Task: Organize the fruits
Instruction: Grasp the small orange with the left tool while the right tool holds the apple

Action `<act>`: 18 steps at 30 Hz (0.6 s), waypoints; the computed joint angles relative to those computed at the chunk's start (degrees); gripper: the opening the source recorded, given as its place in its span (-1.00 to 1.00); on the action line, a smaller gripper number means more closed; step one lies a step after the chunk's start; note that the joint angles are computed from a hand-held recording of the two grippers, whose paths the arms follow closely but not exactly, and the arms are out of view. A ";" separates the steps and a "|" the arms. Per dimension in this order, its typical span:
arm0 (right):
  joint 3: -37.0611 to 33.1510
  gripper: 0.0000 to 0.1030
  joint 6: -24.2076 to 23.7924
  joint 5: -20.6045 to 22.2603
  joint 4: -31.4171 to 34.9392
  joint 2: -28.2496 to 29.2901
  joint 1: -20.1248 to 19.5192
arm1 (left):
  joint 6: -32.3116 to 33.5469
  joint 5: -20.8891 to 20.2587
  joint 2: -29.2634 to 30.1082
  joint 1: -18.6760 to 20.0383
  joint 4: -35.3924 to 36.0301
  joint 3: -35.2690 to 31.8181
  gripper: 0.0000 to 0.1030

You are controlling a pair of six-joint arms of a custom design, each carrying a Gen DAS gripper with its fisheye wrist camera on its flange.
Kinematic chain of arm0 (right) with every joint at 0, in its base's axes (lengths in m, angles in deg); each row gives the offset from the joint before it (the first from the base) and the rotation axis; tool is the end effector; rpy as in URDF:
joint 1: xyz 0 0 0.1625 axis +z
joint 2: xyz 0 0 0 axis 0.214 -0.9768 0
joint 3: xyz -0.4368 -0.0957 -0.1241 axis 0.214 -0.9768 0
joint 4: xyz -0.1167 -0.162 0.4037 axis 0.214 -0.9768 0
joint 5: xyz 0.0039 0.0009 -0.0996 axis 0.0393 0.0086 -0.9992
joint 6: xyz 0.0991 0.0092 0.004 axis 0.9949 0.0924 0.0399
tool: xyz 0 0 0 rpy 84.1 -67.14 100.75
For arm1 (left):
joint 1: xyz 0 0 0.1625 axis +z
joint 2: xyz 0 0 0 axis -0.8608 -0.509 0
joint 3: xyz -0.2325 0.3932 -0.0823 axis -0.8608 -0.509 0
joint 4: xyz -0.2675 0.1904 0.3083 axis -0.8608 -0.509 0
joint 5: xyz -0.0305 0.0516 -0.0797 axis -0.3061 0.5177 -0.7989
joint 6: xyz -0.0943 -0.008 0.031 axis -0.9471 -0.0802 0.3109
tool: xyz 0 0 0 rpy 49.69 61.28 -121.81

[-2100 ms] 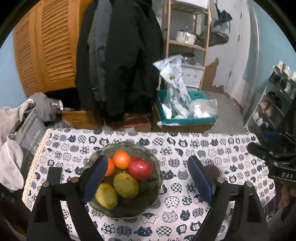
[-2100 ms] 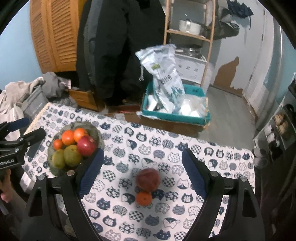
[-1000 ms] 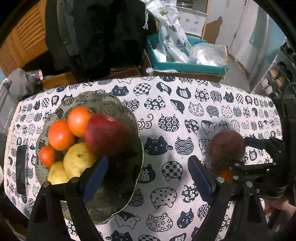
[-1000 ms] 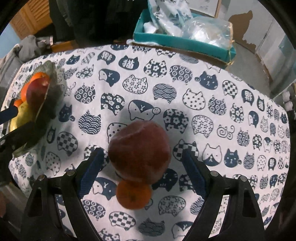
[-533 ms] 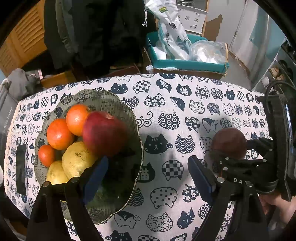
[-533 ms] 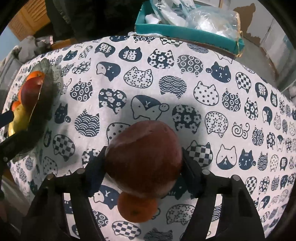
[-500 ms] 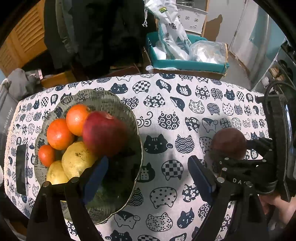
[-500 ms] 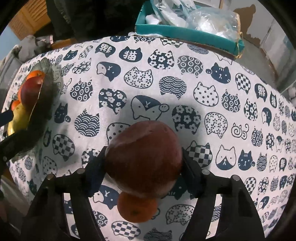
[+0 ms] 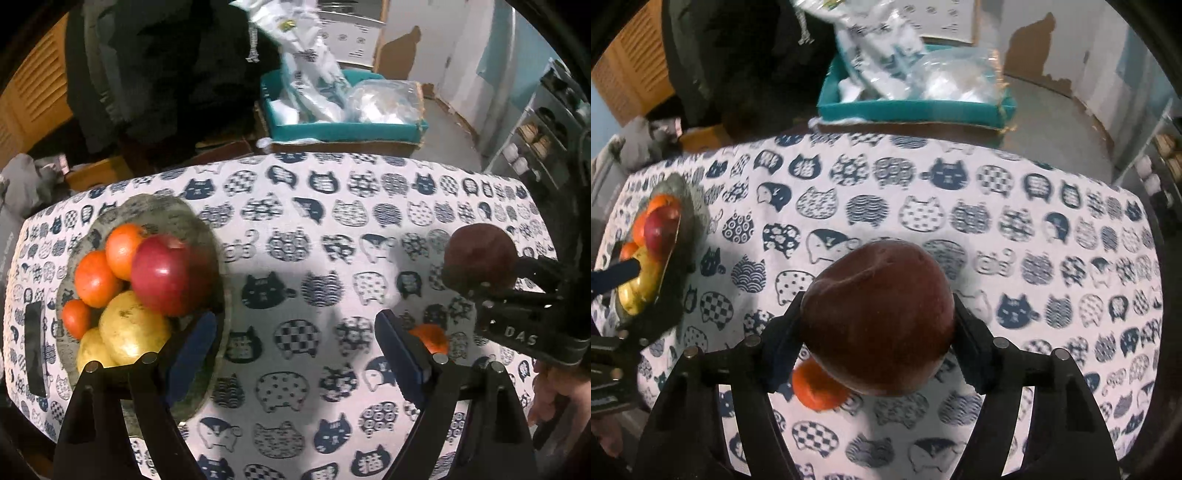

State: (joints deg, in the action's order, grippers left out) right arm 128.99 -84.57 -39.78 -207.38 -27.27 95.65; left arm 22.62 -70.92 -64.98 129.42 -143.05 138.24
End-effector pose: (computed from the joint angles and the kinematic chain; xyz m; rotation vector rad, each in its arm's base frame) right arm 0.3648 -0.8654 -0.0290 0.6979 -2.4602 0.3020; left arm -0.0636 -0.7890 0.3108 0.0037 2.3069 -0.6223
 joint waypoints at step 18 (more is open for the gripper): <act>15.61 0.39 2.02 -2.54 -7.82 -9.95 -2.49 | -1.69 -8.28 5.67 -0.53 5.10 -3.00 0.73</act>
